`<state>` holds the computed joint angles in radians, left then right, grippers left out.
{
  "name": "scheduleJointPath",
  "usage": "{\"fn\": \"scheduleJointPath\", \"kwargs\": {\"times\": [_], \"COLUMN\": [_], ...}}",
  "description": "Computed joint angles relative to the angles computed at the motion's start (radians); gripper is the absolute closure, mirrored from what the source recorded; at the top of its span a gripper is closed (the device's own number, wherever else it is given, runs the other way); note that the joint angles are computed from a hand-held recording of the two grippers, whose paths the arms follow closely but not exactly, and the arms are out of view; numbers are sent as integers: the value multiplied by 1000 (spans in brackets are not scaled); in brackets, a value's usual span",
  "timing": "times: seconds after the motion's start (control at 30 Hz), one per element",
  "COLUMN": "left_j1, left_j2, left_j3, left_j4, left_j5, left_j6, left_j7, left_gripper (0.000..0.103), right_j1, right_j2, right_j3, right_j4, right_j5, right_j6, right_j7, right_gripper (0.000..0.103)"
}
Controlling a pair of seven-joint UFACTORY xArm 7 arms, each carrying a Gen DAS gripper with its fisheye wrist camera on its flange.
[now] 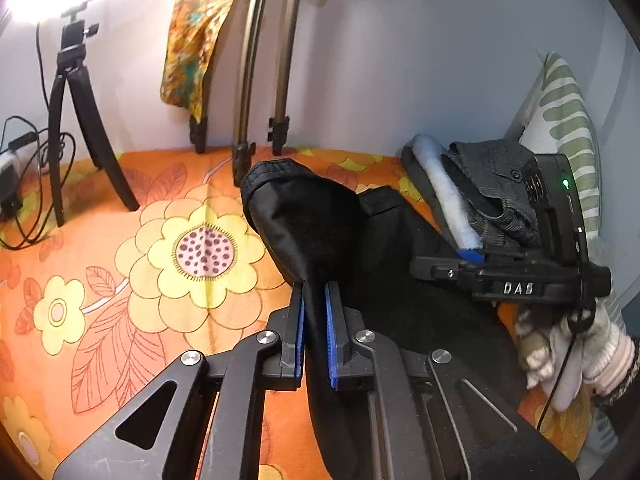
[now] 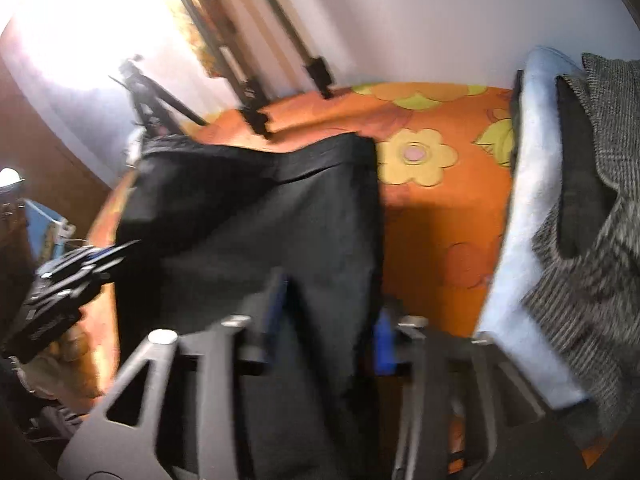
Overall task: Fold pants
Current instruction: 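Lift the folded trousers with both grippers and carry them toward the clothes stack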
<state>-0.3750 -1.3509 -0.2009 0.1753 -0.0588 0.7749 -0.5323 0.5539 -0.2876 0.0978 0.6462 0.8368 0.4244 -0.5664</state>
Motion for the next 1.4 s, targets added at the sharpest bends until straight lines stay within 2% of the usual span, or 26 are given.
{"fn": "scheduleJointPath", "kwargs": {"times": [0.1,0.17,0.27,0.3,0.33,0.43,0.53,0.7,0.8,0.93,1.03,1.17,1.4], "left_j1": [3,6,17,22,26,29,24,16,20,28,32,30,8], "left_j2": [6,11,13,10,8,-18,-46,-57,-31,32,80,169,359], "left_j3": [0,5,9,10,12,12,-11,-54,-74,-105,-122,-147,-171], "left_j4": [-8,-13,-19,-21,-20,-6,30,127,205,316,377,442,517], "left_j5": [4,6,12,15,18,22,35,50,52,50,41,26,1], "left_j6": [-2,-4,2,4,6,24,54,98,95,62,27,-53,-189], "left_j7": [1,4,3,3,5,8,18,37,50,65,67,59,17], "left_gripper": [95,95,96,96,96,96,97,97,97,97,97,97,97], "right_j1": [3,0,-21,-26,-32,-36,-16,42,55,20,-35,-98,-195], "right_j2": [47,77,112,108,99,26,-56,-235,-362,-539,-678,-806,-900], "right_j3": [-29,-33,-41,-33,-19,35,61,49,44,59,61,38,-48], "right_j4": [42,70,105,99,89,40,-8,-91,-135,-178,-196,-204,-180], "right_j5": [59,138,267,319,349,394,412,432,377,235,112,-26,-239], "right_j6": [59,88,184,184,176,108,51,-26,-53,-53,-9,55,171], "right_j7": [-78,-159,-246,-270,-283,-285,-264,-226,-144,4,121,218,326], "right_gripper": [47,47,68,73,79,85,86,87,87,87,87,87,87]}}
